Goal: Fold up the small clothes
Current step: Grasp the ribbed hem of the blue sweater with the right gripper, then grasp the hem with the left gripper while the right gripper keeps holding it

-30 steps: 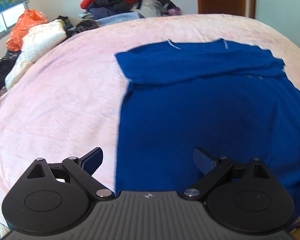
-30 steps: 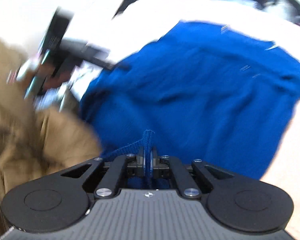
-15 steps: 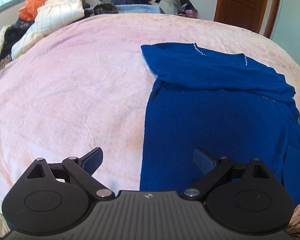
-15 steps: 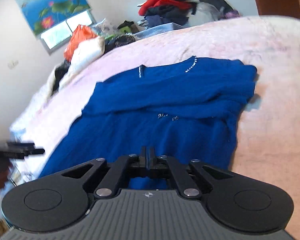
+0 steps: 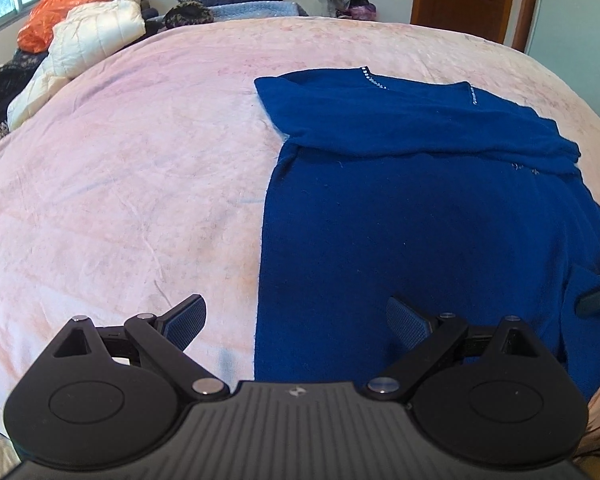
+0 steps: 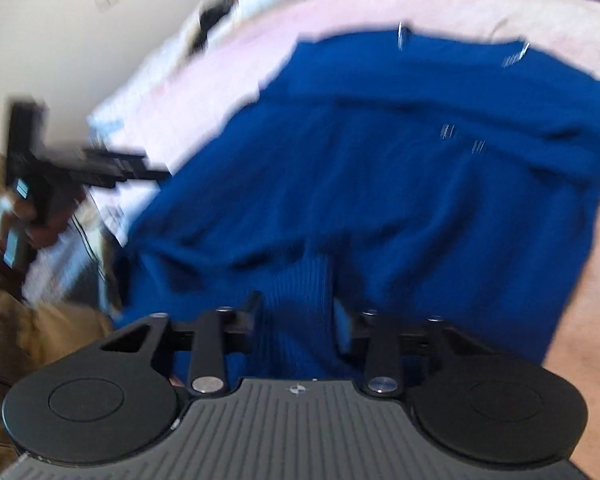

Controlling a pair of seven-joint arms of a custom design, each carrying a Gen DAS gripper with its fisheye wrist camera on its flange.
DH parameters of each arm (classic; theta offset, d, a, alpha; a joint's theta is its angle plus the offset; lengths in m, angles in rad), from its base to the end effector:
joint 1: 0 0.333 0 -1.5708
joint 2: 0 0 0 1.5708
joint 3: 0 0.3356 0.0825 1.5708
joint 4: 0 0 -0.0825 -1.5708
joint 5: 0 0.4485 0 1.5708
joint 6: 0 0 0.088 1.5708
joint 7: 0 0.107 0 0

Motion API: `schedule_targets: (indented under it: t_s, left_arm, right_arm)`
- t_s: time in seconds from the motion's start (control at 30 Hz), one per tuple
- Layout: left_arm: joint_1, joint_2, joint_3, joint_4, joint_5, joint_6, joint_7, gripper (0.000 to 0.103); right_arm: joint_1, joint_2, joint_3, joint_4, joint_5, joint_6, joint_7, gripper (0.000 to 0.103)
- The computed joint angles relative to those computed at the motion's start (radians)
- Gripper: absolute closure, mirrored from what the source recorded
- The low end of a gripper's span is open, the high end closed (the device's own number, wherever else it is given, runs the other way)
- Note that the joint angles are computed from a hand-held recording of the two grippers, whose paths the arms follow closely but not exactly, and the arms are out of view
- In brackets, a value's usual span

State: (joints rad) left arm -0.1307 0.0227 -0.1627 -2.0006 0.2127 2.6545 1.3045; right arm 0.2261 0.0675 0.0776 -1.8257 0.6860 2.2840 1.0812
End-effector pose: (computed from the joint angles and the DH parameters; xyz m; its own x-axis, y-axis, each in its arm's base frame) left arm 0.6335 -0.1968 0.5099 -0.1710 -0.9849 -0.0289 -0.7836 0.1537 -0.6019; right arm 0.6450 0.2164 0.5382 0.4866 -0.7651 -0.4216 -0.8305 -0.2554 -0.4950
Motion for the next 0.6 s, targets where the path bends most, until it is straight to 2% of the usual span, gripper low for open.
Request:
schedule_targets:
  t_s: [0.03,0.07,0.2,0.33,0.53,0.6]
  left_arm:
    - [-0.001,-0.004,0.000,-0.004,0.027,0.003,-0.011,0.005]
    - [-0.001,-0.007,0.001,-0.007,0.053,0.005,-0.023,0.005]
    - [0.004,-0.007,0.003,0.002,0.088,0.002,-0.050,0.005]
    - [0.014,-0.004,0.007,0.020,-0.004,0.011,-0.005,0.005]
    - [0.027,-0.035,0.008,-0.018,-0.229,0.080,0.216,0.005]
    - [0.025,-0.046,0.007,-0.035,-0.305,0.100,0.312,0.005]
  right_arm:
    - [0.002,-0.003,0.002,-0.001,-0.002,0.001,0.002,0.088]
    - [0.008,-0.016,0.005,-0.015,-0.015,0.028,0.008,0.095]
    - [0.038,-0.067,0.013,-0.070,0.016,0.197,0.005,0.095]
    - [0.063,-0.067,0.009,-0.080,-0.004,0.402,0.091,0.096]
    - [0.051,-0.019,-0.001,-0.075,-0.190,0.493,0.318,0.096]
    - [0.050,-0.009,-0.008,-0.089,-0.306,0.532,0.438,0.096]
